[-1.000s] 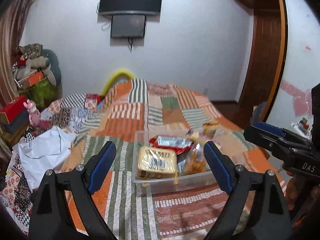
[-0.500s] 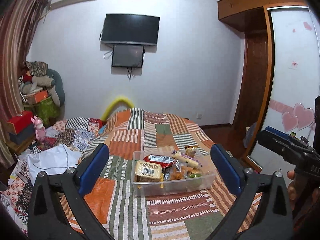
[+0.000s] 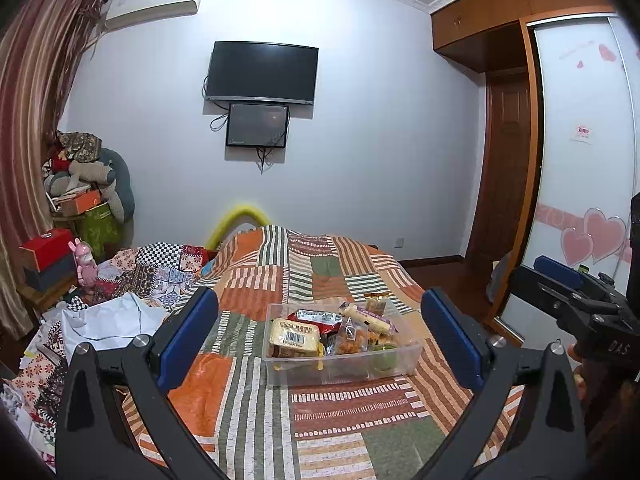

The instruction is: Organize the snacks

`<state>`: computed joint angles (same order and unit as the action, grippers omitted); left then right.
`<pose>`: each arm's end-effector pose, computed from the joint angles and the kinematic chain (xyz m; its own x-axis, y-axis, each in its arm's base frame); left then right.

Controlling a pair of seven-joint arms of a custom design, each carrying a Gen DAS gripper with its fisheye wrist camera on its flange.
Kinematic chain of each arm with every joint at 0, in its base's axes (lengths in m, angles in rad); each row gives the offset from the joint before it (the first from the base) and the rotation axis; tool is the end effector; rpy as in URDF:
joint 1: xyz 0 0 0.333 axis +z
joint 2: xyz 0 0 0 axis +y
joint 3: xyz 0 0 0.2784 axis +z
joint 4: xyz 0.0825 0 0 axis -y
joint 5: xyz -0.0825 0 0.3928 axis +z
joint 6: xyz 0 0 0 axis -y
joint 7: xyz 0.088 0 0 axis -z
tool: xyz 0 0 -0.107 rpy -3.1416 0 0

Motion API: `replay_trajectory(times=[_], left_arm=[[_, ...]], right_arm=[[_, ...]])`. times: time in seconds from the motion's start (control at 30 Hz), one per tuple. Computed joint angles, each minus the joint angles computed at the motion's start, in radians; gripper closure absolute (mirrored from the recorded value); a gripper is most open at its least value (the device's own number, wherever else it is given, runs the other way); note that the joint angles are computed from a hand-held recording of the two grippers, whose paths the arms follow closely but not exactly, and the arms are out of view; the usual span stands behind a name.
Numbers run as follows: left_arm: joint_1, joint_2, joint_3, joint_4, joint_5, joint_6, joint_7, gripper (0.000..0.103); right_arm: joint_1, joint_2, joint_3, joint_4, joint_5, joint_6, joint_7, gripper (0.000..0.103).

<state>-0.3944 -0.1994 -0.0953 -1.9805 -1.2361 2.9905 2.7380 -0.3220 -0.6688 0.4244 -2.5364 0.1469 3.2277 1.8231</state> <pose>0.5135 -0.2027 0.6196 -0.5699 -0.8177 0.0811 -0.2573 0.0839 -0.9627 0.4263 0.0651 0.6049 -0.0912 -0.9880 -0.1249 -0.2316 0.1431 -0.9622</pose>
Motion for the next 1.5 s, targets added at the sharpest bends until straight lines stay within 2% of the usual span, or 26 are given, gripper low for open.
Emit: replay_trajectory(times=[0.5,1.5], left_arm=[[0.005,-0.009,0.0,-0.013,-0.027,-0.011,0.024,0.0],[-0.004,-0.022,0.006,-0.025,-0.013,-0.033,0.029,0.0]], right_arm=[[0.035,-0.031,-0.027,-0.037,0.01,-0.004,-0.004,0.0],[0.028,-0.05,-0.025,-0.049,-0.006,-0.02,0.017,0.0]])
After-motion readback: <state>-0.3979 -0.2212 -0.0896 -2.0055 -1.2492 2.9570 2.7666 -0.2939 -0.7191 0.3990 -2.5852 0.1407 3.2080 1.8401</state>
